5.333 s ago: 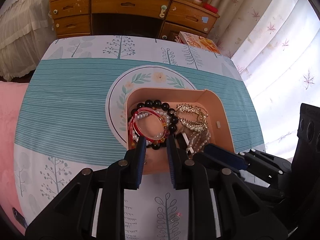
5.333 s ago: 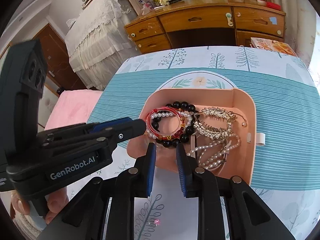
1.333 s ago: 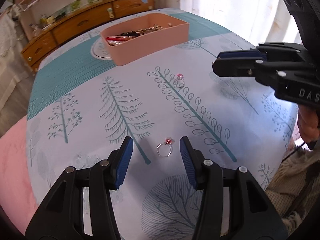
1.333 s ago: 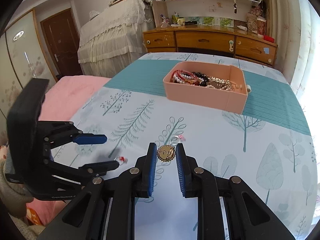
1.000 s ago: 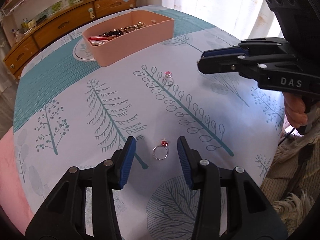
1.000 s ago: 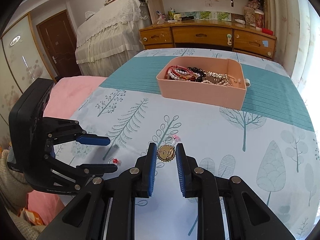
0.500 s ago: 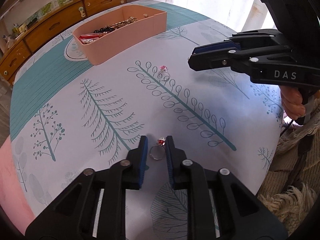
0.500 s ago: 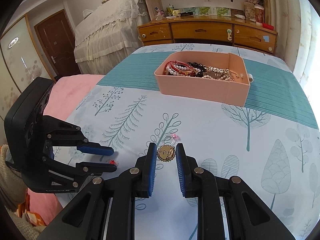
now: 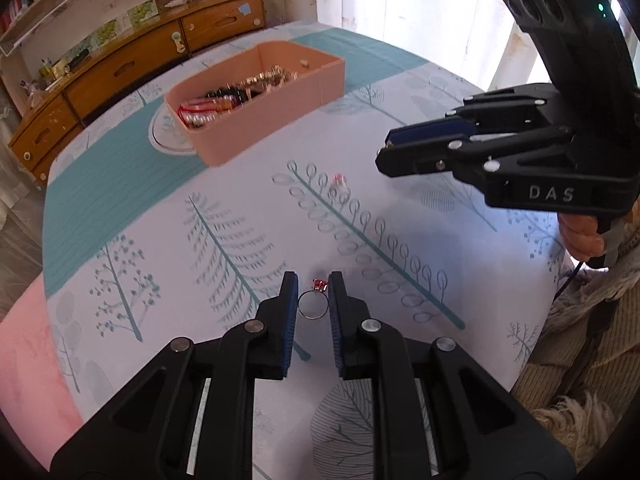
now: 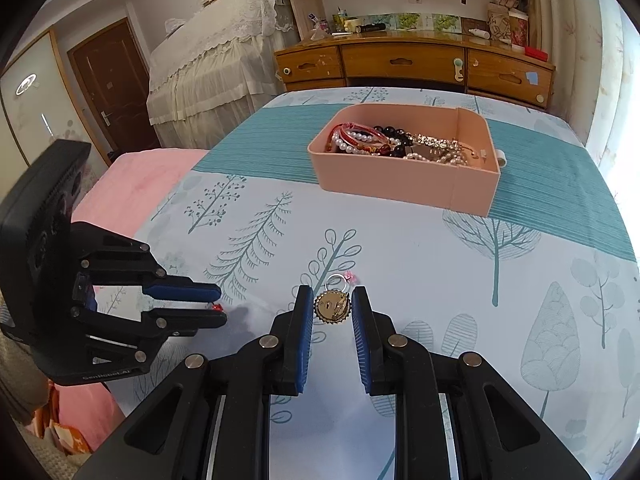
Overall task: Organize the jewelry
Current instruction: 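Carry the ring and round brooch into the pink box and open both grippers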
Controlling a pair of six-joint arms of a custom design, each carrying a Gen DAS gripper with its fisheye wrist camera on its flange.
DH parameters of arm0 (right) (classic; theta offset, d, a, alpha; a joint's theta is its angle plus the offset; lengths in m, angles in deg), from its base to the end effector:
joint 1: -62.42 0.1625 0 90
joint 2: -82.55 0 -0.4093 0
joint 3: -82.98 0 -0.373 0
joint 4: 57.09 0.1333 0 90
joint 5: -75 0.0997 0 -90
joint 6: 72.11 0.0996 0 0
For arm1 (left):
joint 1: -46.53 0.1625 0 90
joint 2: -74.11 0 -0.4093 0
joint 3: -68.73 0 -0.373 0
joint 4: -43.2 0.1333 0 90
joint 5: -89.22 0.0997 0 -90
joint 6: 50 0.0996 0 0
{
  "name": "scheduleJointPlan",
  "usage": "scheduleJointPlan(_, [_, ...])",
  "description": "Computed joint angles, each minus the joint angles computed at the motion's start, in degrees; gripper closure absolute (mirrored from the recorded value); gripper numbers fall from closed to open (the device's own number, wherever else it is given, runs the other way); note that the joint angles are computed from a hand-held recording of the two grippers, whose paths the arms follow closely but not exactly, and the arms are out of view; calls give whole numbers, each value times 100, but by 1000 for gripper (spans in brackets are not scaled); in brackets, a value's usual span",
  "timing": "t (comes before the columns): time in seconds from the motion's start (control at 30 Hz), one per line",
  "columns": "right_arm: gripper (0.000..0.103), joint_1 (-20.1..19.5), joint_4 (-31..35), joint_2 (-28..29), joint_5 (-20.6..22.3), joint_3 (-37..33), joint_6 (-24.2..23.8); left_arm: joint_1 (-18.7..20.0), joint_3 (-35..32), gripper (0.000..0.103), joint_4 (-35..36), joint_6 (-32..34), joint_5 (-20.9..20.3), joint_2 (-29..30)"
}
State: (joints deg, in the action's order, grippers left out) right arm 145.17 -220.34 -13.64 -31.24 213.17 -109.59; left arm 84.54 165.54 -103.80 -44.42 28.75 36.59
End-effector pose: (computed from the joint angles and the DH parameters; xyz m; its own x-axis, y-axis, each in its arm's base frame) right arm 0.0538 -0.4129 0.3499 -0.7976 -0.2320 0.5569 -0.4884 0.7902 -0.3703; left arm -0.3693 -0.5201 0.0005 -0.4413 0.7542 -0.4863 0.8341 0.5446 0.0877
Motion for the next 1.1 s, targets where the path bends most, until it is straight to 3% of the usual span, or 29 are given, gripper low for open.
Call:
scheduleJointPlan(0.2, [84,261,96,171,-72,-501,45,-124,-740,90,60,162,427,187])
scheduleJointPlan(0.43, [84,500,231,732,-291,-1547,333,-84,-2307,90,275,139,819,788])
scheduleJointPlan(0.67, [84,556,833,1436,-477,-2884,929,292,-4764,90,1694,-907,813,1960])
scheduleJointPlan(0.8, [84,446,1490,1941,-486,-3760,1399,544,-5964,90,2549,-1460,710,2646])
scheduleJointPlan(0.93, [84,289,2046,2403,-520,-4398,1742,718,-6745,90,3161,-1758,691,3163])
scheduleJointPlan(1.1, [84,107,2303,2732,-524,-4708,1931,838,-7498,90,3706,-1902,713,3641])
